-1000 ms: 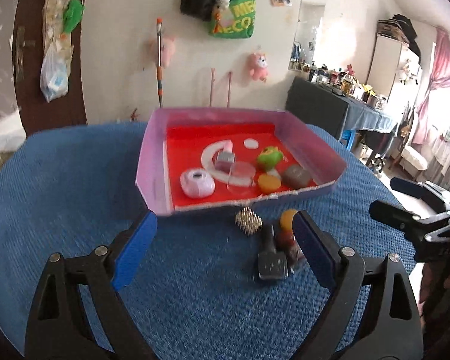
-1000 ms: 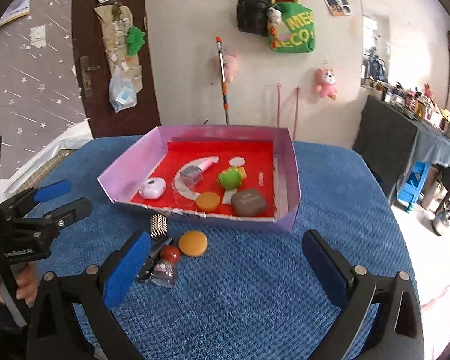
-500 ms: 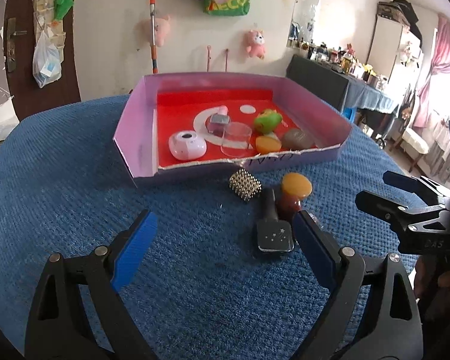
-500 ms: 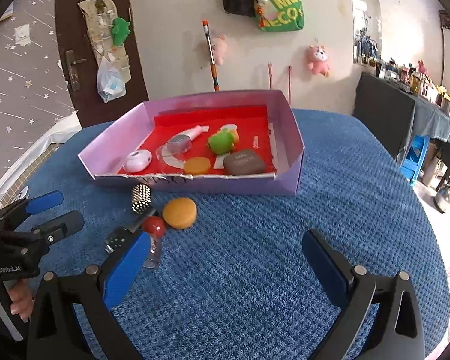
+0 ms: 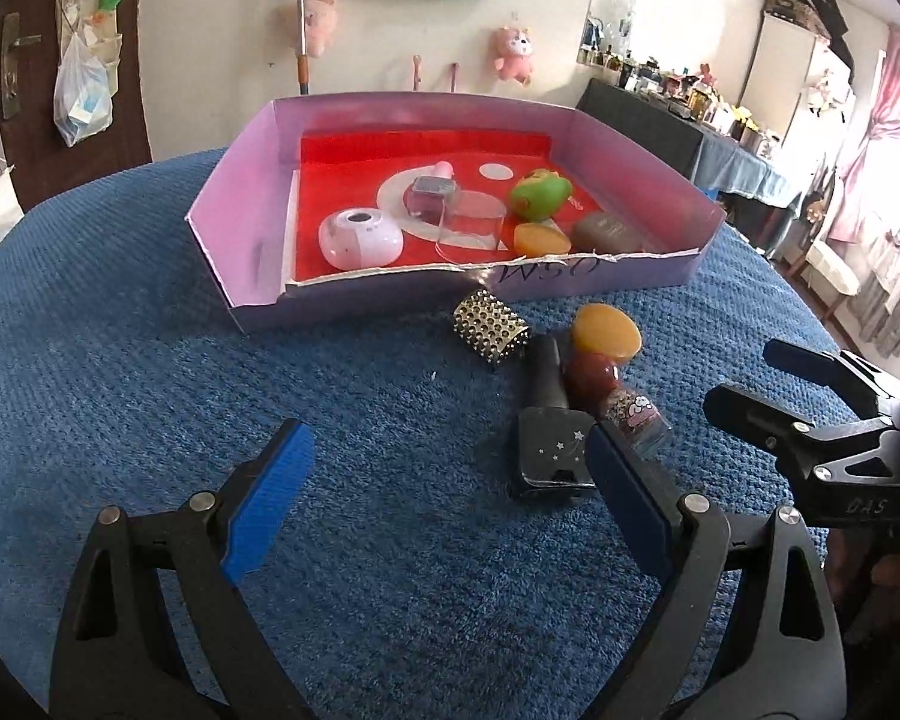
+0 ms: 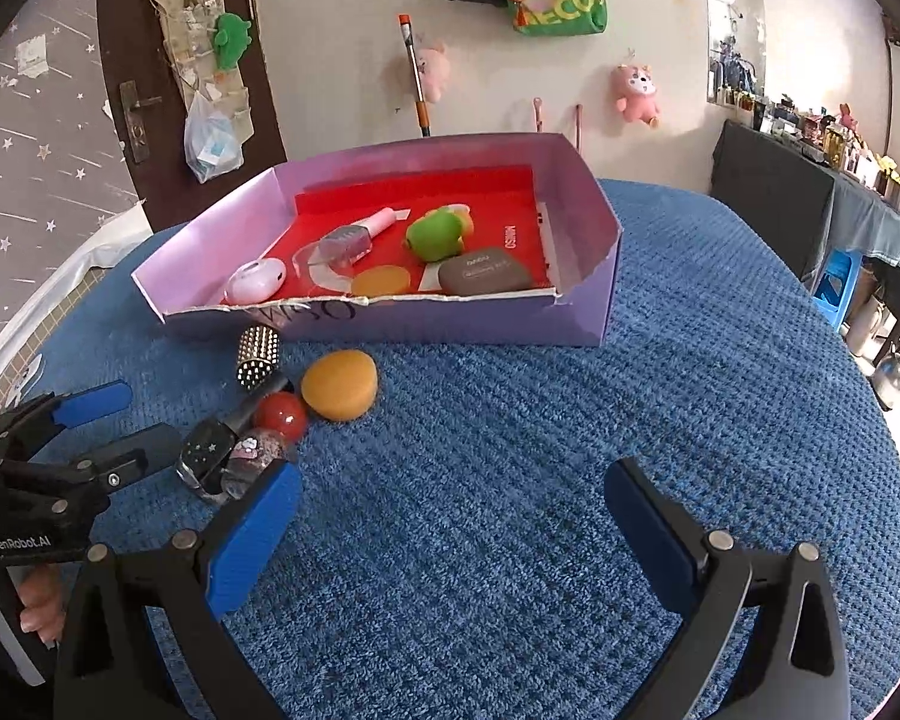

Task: Organize rigid objects
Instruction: 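Close the left tool on the black nail polish while the right tool grasps an orange sponge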

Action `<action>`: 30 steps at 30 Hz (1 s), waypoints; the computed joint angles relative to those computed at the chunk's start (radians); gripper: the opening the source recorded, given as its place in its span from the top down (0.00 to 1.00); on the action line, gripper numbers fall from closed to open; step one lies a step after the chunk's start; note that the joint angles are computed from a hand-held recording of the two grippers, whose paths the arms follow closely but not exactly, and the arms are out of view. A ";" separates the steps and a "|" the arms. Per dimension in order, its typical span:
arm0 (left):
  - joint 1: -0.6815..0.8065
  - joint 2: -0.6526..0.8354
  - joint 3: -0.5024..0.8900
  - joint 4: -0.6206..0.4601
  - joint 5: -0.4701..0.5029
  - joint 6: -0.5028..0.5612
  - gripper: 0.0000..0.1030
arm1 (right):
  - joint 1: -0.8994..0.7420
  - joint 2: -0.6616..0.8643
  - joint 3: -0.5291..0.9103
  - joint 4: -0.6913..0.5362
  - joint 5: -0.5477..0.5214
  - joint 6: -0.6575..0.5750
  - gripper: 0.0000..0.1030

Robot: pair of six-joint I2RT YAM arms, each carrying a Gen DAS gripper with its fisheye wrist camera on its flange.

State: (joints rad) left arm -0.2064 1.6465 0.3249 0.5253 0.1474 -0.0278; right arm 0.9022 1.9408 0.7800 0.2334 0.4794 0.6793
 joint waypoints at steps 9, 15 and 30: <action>-0.023 0.041 0.060 -0.078 0.016 0.004 0.10 | -0.012 0.023 0.007 0.014 -0.015 -0.007 0.00; -0.061 0.072 0.120 -0.152 -0.026 0.023 0.10 | -0.036 0.003 -0.013 0.019 -0.010 -0.015 0.00; -0.073 0.092 0.124 -0.137 -0.157 0.098 0.09 | -0.133 0.039 0.087 -0.024 -0.197 -0.124 0.00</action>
State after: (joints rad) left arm -0.2789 1.7385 0.4492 0.3885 -0.0095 0.0703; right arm 0.7689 1.9793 0.8667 0.2092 0.2819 0.5549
